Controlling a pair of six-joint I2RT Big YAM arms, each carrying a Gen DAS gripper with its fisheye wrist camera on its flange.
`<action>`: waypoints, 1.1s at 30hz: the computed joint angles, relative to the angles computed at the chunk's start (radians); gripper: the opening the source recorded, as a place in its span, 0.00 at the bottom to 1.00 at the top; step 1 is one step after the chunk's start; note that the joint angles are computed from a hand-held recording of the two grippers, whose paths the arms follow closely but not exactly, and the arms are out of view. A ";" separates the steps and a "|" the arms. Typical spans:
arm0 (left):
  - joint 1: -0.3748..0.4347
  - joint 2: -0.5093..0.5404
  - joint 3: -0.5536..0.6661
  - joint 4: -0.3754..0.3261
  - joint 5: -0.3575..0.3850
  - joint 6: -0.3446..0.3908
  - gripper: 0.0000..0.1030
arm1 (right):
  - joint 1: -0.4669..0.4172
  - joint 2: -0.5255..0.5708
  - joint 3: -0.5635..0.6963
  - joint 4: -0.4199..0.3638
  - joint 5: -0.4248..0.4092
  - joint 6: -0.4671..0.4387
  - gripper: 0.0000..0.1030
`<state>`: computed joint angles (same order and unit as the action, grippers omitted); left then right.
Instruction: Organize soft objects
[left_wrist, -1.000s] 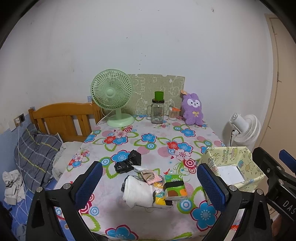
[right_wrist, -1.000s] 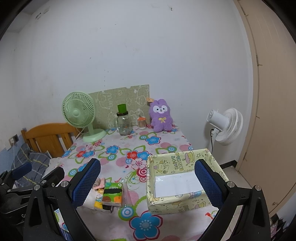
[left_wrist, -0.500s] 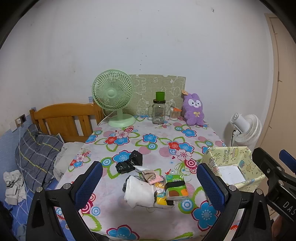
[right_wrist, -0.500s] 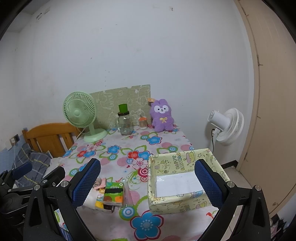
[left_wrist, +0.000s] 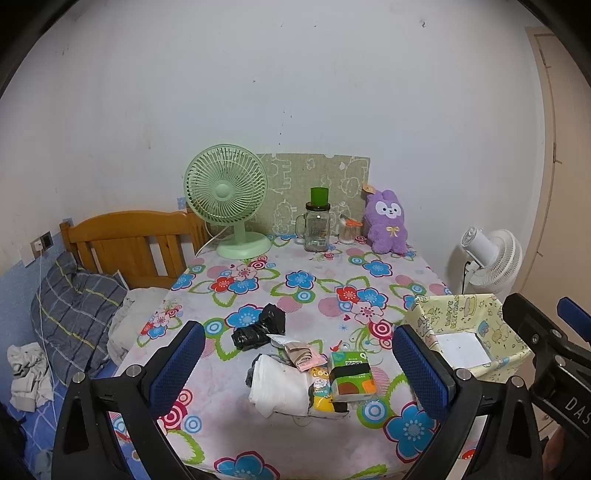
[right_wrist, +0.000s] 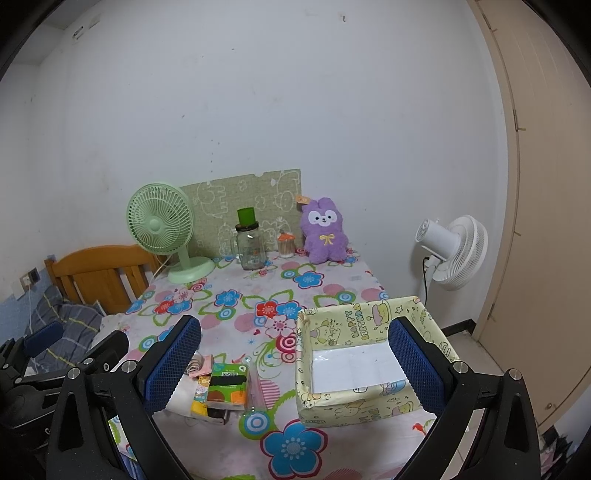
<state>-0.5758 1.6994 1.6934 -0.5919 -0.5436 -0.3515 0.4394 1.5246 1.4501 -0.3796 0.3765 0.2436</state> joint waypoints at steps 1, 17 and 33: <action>-0.001 0.000 0.000 -0.001 -0.001 0.000 0.99 | 0.000 0.000 -0.001 0.002 0.001 0.000 1.00; -0.012 0.010 -0.006 0.021 0.000 0.015 0.95 | -0.002 0.002 0.002 0.000 -0.002 0.000 0.98; 0.035 0.059 0.028 -0.009 0.054 -0.010 0.83 | -0.007 0.088 0.091 -0.056 -0.039 0.016 0.92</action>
